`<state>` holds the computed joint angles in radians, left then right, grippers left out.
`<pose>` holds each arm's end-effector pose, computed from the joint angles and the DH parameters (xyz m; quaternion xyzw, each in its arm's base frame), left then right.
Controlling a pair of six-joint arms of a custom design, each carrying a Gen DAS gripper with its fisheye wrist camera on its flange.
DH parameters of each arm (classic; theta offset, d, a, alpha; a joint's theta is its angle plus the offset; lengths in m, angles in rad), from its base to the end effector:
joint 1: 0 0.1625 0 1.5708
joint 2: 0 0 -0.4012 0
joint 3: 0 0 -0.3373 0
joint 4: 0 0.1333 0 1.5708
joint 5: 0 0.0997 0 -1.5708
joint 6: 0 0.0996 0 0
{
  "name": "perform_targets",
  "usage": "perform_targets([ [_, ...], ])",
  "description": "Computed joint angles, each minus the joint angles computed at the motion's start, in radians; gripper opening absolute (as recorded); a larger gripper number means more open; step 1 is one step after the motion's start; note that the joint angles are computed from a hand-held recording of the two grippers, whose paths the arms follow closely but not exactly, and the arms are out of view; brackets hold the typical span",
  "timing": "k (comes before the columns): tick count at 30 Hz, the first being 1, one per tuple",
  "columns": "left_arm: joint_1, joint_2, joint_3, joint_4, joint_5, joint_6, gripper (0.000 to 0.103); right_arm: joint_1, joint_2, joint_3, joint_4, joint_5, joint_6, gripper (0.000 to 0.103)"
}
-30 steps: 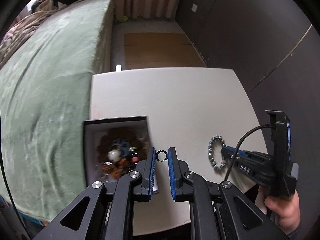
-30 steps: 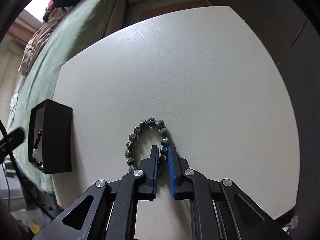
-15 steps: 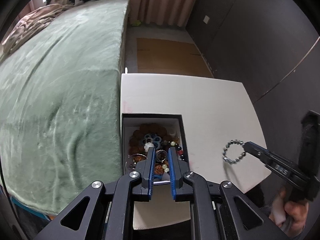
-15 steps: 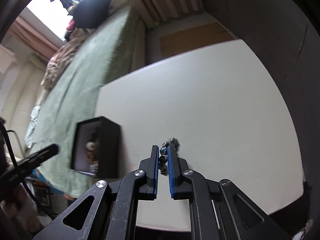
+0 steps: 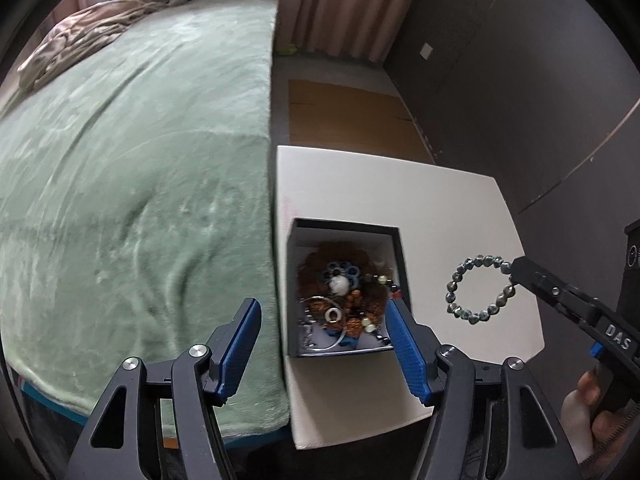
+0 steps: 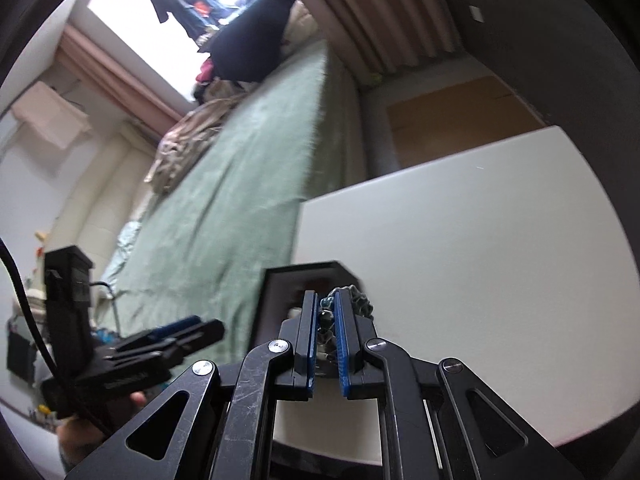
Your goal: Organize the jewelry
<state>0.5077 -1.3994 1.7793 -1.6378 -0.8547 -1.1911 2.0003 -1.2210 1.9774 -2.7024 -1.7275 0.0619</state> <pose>-0.2996 -0.3941 0.3306 -0.0047 0.9267 -0.2500 0.2804 0.3201 -0.4161 0.2529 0.1647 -0.9656 0.1991 0.0294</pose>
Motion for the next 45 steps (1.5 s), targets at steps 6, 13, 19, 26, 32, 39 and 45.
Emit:
perform_targets([
  [6,-0.007,-0.058,0.009,0.069,0.018,-0.07,0.066,0.003,0.054,-0.008,-0.032,0.15,0.0,0.01],
  [13,-0.024,-0.11,0.033,0.093,0.029,-0.13,0.066,0.001,0.123,-0.044,-0.002,0.109,0.022,0.032],
  [19,-0.053,-0.127,0.047,0.104,0.035,-0.143,0.066,0.001,0.081,-0.038,0.046,0.042,0.083,0.051],
  [26,-0.105,-0.143,0.055,0.116,0.049,-0.181,0.066,0.047,0.007,-0.035,0.103,-0.029,0.068,0.072],
  [32,-0.155,-0.128,0.054,0.108,0.05,-0.187,0.066,0.072,-0.067,-0.02,0.162,-0.072,0.06,0.09],
  [39,-0.223,-0.101,0.048,0.106,0.049,-0.185,0.068,0.091,-0.16,0.011,0.197,-0.104,0.046,0.102],
  [45,-0.29,-0.063,0.026,0.155,0.076,-0.204,0.086,0.096,-0.265,0.052,0.22,-0.148,0.038,0.103],
])
